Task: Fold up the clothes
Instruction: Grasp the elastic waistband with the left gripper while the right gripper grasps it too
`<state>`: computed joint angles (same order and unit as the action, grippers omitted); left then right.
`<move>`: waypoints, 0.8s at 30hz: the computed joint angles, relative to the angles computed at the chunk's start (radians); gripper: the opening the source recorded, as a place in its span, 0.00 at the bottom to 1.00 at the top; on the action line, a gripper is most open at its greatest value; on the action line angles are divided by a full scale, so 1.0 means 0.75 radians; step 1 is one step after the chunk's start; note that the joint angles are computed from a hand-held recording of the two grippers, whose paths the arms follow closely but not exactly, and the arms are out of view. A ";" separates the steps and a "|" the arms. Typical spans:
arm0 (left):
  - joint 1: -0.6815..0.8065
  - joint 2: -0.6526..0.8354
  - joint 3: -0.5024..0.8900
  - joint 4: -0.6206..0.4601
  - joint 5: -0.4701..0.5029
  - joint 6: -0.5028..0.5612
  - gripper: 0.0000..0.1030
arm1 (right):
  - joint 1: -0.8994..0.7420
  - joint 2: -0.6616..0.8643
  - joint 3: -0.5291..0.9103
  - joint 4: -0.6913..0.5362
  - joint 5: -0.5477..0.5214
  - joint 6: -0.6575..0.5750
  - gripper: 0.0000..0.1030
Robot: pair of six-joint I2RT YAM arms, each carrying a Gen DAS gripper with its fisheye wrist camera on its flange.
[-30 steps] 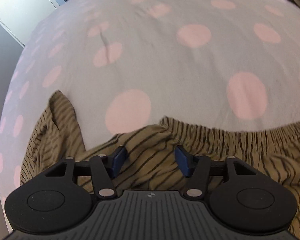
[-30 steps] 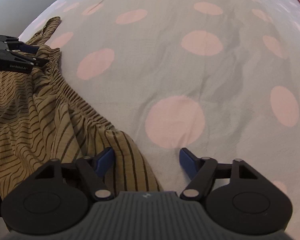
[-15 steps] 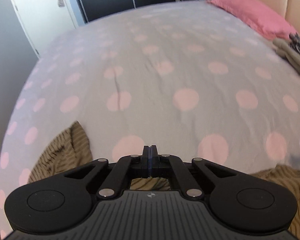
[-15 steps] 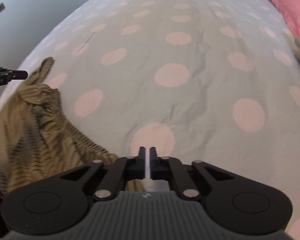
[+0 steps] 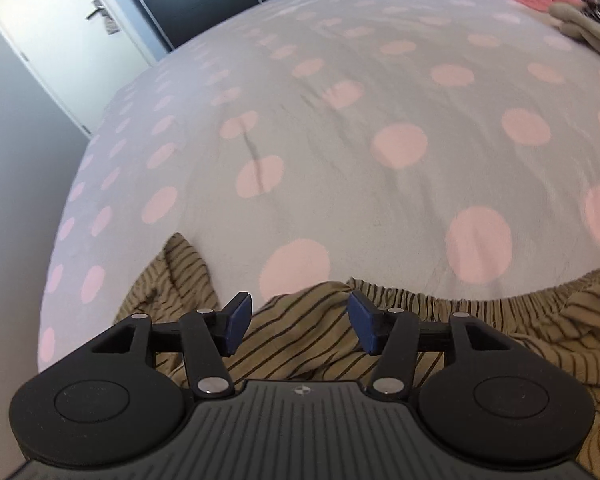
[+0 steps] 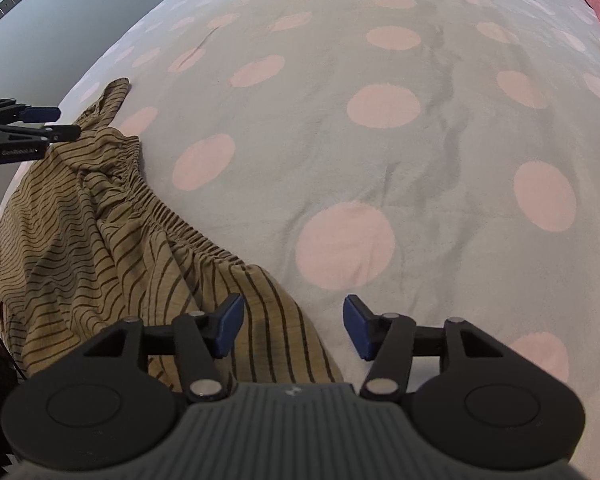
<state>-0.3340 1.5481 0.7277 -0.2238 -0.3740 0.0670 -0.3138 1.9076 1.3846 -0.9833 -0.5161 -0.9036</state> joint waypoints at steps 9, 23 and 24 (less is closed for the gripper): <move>0.099 0.305 0.053 0.226 0.146 0.108 0.50 | 0.045 0.037 -0.058 0.065 0.043 -0.072 0.59; 0.085 0.188 0.079 -0.046 0.209 -0.087 0.07 | 0.005 -0.049 -0.094 -0.037 -0.062 -0.221 0.03; 0.083 0.149 0.068 -0.059 0.209 -0.108 0.07 | -0.009 -0.067 -0.093 -0.047 -0.085 -0.240 0.03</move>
